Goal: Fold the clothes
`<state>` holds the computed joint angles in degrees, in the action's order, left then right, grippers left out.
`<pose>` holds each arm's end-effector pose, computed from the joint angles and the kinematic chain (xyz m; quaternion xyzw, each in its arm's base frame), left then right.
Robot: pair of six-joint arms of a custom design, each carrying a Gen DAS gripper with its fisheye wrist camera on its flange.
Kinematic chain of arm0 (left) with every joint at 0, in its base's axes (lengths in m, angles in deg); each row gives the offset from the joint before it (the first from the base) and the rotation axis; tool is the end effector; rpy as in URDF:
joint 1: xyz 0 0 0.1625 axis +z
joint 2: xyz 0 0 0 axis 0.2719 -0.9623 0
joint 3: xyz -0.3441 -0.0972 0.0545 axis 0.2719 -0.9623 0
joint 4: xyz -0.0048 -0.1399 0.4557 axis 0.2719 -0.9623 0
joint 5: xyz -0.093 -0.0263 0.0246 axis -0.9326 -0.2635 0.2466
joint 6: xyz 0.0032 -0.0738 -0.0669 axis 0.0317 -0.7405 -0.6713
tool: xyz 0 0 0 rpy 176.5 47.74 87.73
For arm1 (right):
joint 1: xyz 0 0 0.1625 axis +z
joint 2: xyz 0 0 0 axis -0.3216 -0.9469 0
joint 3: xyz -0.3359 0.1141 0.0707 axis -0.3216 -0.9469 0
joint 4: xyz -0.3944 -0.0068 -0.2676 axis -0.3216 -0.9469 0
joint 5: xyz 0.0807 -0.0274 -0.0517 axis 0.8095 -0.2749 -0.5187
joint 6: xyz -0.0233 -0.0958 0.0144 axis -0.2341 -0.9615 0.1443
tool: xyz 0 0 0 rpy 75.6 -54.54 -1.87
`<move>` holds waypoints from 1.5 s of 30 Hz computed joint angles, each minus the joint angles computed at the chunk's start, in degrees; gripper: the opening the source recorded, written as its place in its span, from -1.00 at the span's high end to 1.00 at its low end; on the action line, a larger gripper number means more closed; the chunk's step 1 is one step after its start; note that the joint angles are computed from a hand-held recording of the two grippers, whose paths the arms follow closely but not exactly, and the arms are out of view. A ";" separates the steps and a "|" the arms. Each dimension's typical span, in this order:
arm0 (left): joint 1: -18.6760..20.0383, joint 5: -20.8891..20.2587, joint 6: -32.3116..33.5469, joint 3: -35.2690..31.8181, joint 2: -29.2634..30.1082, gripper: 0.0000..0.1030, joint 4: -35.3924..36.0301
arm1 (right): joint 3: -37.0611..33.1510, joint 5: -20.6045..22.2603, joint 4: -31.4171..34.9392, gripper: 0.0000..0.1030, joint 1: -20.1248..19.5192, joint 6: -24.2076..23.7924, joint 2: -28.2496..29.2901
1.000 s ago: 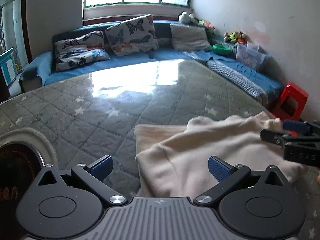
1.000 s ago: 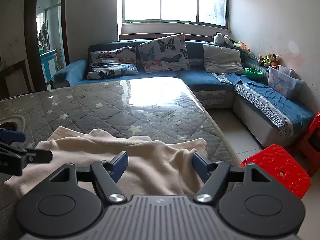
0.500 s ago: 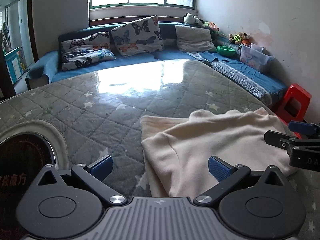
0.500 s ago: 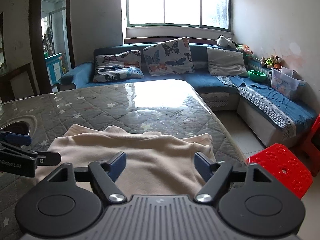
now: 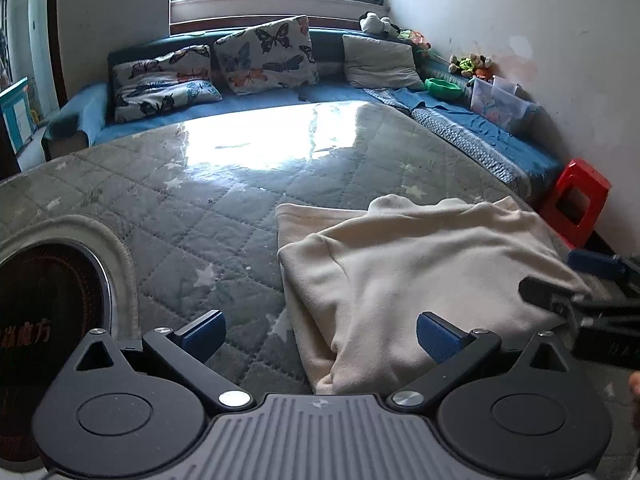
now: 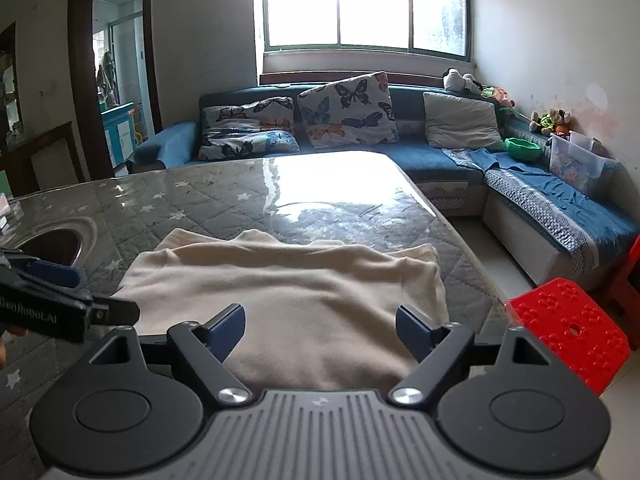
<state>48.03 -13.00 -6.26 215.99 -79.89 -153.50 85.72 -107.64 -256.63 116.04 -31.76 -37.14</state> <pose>-0.0182 -0.4625 0.1475 0.2619 0.8875 -0.2842 0.2511 0.1389 -0.3976 0.0181 0.1936 -0.8302 0.4181 0.3137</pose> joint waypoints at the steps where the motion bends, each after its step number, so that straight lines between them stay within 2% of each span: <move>1: 0.31 -0.94 -0.51 -0.11 -1.24 -1.00 2.01 | 0.10 -0.16 -0.09 -0.65 0.14 -0.08 0.07; 4: 1.47 -4.51 -2.05 -0.82 -5.05 -1.00 8.62 | 0.45 -0.44 -0.23 -0.66 0.61 0.02 0.33; 9: 2.04 -6.34 -2.62 -1.45 -8.93 -1.00 13.69 | 0.91 -0.56 -0.59 -0.70 1.31 0.24 1.03; 11: 2.08 -5.51 -1.77 -1.57 -9.52 -1.00 14.14 | 0.93 -0.75 -0.49 -0.70 1.68 0.31 1.37; 19: 0.97 0.52 0.59 0.21 -12.36 -1.00 11.28 | 1.78 -0.39 -0.57 -0.77 2.34 0.36 1.91; 23: -0.58 4.68 5.23 2.02 -13.19 -1.00 7.54 | 2.20 -0.75 -0.95 -0.77 2.68 0.21 2.21; 26: -1.22 6.21 8.95 2.92 -13.22 -1.00 4.21 | 2.54 -1.04 -1.55 -0.79 2.94 -0.01 2.28; 36: 0.67 6.79 11.47 3.68 -12.52 -1.00 1.15 | 2.73 -1.90 -2.34 -0.83 3.49 0.47 2.75; 45: 2.38 5.71 9.01 5.38 -12.20 -1.00 -0.58 | 3.04 -2.13 -2.71 -0.85 3.32 1.36 3.41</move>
<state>50.42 -7.29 2.75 221.36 -92.09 -154.07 88.76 -109.77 -259.34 119.36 -30.40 -33.74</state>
